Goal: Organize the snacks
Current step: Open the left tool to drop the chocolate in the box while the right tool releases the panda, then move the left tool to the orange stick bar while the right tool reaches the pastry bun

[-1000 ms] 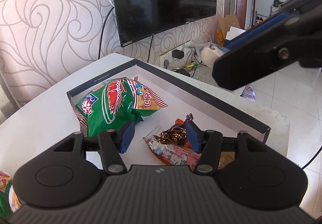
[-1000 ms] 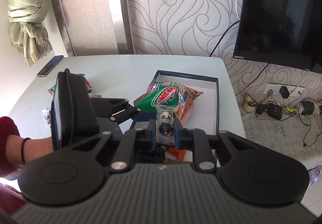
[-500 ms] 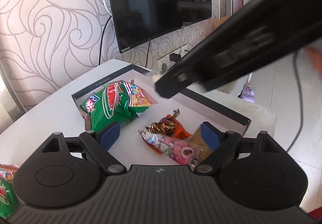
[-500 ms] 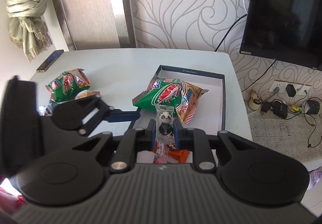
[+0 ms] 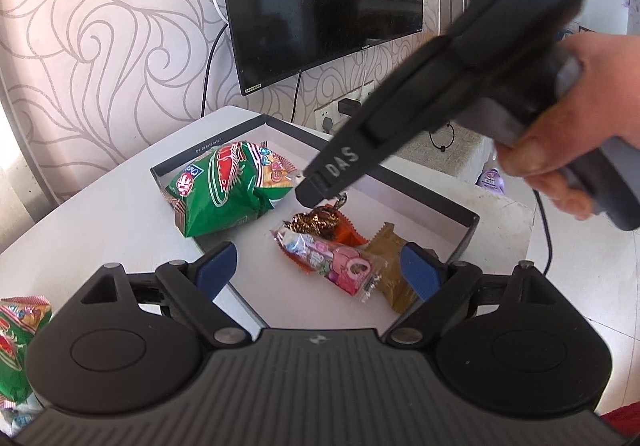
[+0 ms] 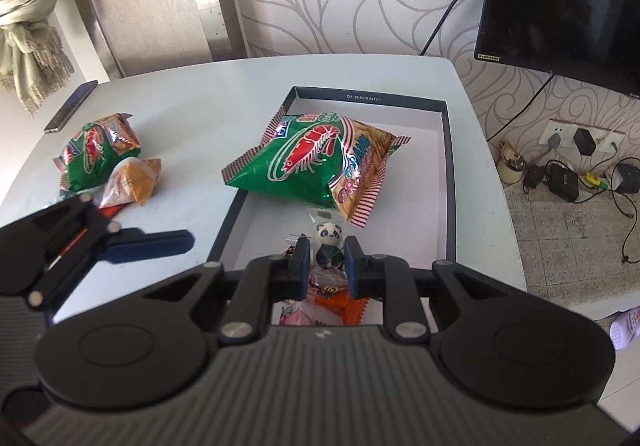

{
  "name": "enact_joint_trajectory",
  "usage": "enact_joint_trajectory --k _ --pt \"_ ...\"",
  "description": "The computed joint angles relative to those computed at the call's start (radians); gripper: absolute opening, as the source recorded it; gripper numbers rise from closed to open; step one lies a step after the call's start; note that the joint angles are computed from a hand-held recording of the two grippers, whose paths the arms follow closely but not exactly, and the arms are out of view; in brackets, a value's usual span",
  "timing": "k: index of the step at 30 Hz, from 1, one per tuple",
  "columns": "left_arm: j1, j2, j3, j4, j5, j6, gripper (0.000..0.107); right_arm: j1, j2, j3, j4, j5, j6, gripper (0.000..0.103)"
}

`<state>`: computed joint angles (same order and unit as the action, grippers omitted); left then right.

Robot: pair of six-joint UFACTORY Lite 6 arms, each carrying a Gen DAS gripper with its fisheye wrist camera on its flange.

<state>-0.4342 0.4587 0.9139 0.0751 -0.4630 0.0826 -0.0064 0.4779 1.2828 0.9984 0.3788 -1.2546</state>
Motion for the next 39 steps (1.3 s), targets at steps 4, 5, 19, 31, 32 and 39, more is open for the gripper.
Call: enact_joint_trajectory --k 4,5,19,31,32,39 --pt "-0.005 -0.019 -0.033 -0.014 -0.009 0.012 0.092 0.013 0.022 0.013 -0.012 -0.012 0.023 0.023" --pt "-0.007 -0.024 -0.043 -0.018 -0.012 0.014 0.092 0.016 0.024 0.013 -0.021 -0.013 0.033 0.023" --pt "0.011 -0.080 -0.128 0.039 -0.044 -0.029 0.092 -0.003 -0.086 -0.083 0.136 0.032 -0.001 0.035" --pt "0.052 -0.150 -0.203 0.145 -0.068 -0.084 0.092 -0.041 -0.282 -0.251 0.386 0.099 -0.093 0.051" --pt "0.060 -0.160 -0.214 0.162 -0.071 -0.094 0.092 -0.037 -0.299 -0.264 0.397 0.096 -0.097 0.051" --pt "0.124 -0.213 -0.272 0.260 -0.088 -0.144 0.092 -0.004 -0.352 -0.342 0.512 0.046 -0.156 0.051"
